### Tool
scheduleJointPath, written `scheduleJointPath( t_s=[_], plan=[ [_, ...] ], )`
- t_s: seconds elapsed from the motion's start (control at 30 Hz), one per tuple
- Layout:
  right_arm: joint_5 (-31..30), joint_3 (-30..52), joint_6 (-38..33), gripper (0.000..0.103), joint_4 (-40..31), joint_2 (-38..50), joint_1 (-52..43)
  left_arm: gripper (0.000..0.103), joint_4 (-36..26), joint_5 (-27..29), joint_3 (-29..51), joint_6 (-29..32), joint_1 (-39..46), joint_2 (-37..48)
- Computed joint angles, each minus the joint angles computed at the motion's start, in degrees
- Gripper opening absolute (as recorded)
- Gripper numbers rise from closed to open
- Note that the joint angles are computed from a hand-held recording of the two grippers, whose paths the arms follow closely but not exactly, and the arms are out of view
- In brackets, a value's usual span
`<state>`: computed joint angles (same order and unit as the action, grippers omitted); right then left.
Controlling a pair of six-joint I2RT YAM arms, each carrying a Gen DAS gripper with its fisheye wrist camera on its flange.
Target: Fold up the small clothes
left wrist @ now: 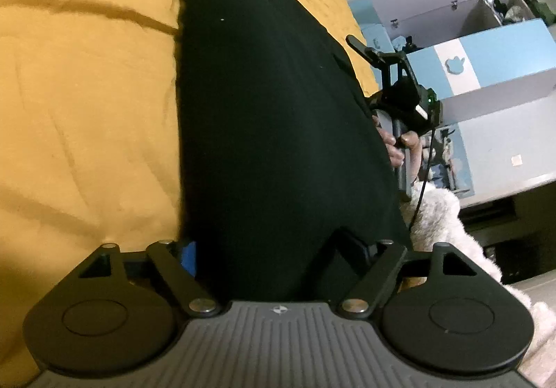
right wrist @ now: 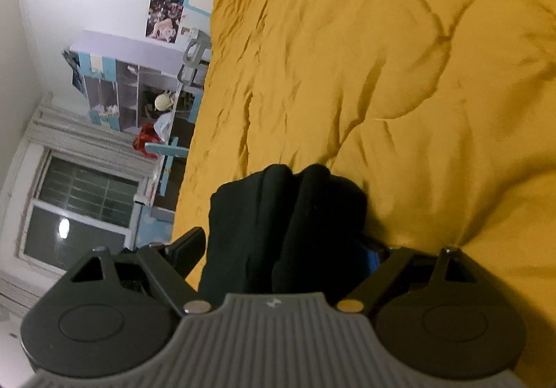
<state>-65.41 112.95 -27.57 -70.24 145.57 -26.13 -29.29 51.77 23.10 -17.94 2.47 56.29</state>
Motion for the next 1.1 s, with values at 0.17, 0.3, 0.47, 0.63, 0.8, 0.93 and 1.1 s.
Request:
scheduleJointPath(
  t_s=[0.17,0.3,0.47,0.63,0.8,0.93,1.1],
  plan=[
    [3.39,-7.0,3.32,0.078,8.79,-5.1,1.89,0.086,0.54,2.46,0.63,-2.1,1.41,2.6],
    [8.27,-11.76,5.83,0.048,15.1,-8.81,3.72,0.07,-1.07,0.31,0.61,-2.97,0.84,0.38],
    [8.52,-14.71,10.48,0.035,18.86,-11.18,3.78,0.045,-2.12,2.27,0.31,-3.62,3.29,1.1],
    [7.6,-23.67,16.49,0.031,27.04,-19.77,4.14,0.035,-5.19,6.0,1.74,-5.02,5.75,-0.73],
    [6.93,-27.35,19.09,0.029,28.35,-27.72,5.29,0.031,4.13,9.82,-2.18,-11.69,5.58,-2.24],
    [4.87,-28.16,19.9,0.029,27.31,-33.71,7.71,0.03,12.56,11.52,-5.54,-17.8,4.43,-6.12],
    [0.91,-31.74,31.85,0.029,37.43,-40.65,14.29,0.03,-11.39,17.92,-0.28,4.11,19.36,-10.15]
  ],
)
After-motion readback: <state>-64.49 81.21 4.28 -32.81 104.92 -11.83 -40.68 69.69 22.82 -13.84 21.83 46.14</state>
